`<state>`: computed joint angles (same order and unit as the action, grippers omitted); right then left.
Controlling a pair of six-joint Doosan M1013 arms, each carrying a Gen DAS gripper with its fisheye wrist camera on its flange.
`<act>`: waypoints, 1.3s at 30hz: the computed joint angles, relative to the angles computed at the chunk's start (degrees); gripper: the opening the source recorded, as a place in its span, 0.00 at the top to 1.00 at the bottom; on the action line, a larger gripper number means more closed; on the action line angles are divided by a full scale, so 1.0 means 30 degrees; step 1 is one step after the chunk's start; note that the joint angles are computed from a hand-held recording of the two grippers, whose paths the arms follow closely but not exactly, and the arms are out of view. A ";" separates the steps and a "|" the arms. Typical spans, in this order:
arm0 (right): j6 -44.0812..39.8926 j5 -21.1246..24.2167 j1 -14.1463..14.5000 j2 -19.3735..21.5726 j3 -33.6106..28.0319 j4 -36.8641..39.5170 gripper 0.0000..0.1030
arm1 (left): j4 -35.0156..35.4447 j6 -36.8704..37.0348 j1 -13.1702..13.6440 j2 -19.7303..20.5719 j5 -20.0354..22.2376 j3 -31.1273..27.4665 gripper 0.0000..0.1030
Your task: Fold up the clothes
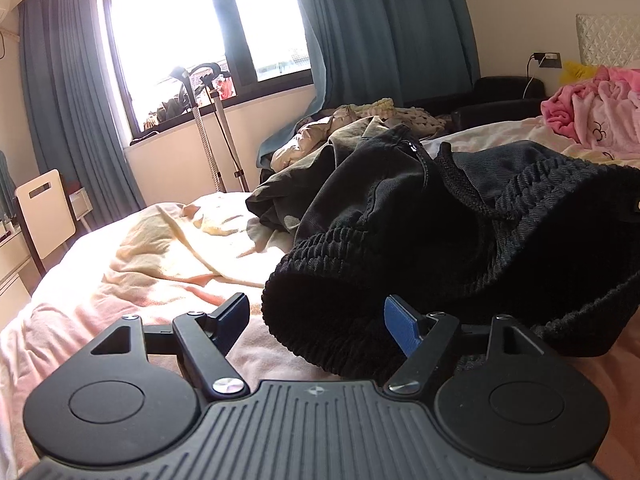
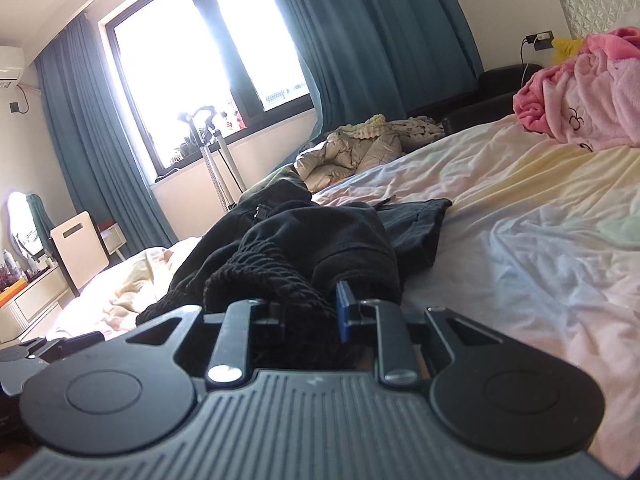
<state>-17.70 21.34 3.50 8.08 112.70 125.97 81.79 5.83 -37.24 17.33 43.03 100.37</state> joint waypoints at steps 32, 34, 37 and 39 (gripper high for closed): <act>0.5065 -0.0573 -0.0038 0.0539 -0.0159 -0.2732 0.74 | 0.2870 2.0590 0.1125 0.1131 -0.1868 -0.0273 0.24; 0.4653 -0.0721 0.0111 0.0571 -0.0214 -0.2734 0.73 | 0.3574 1.9210 0.1174 0.1410 -0.1568 -0.0445 0.24; 0.4557 -0.0869 0.0207 0.0588 -0.0242 -0.3029 0.72 | 0.5774 1.5245 0.1123 0.2165 -0.0670 -0.0976 0.26; 0.4423 -0.1049 0.0264 0.0575 -0.0215 -0.3011 0.72 | 0.5936 1.2826 0.1094 0.2442 -0.0629 -0.1530 0.30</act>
<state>-4.43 18.19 4.29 9.80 112.05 116.94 99.60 44.31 -33.96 24.65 41.14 95.78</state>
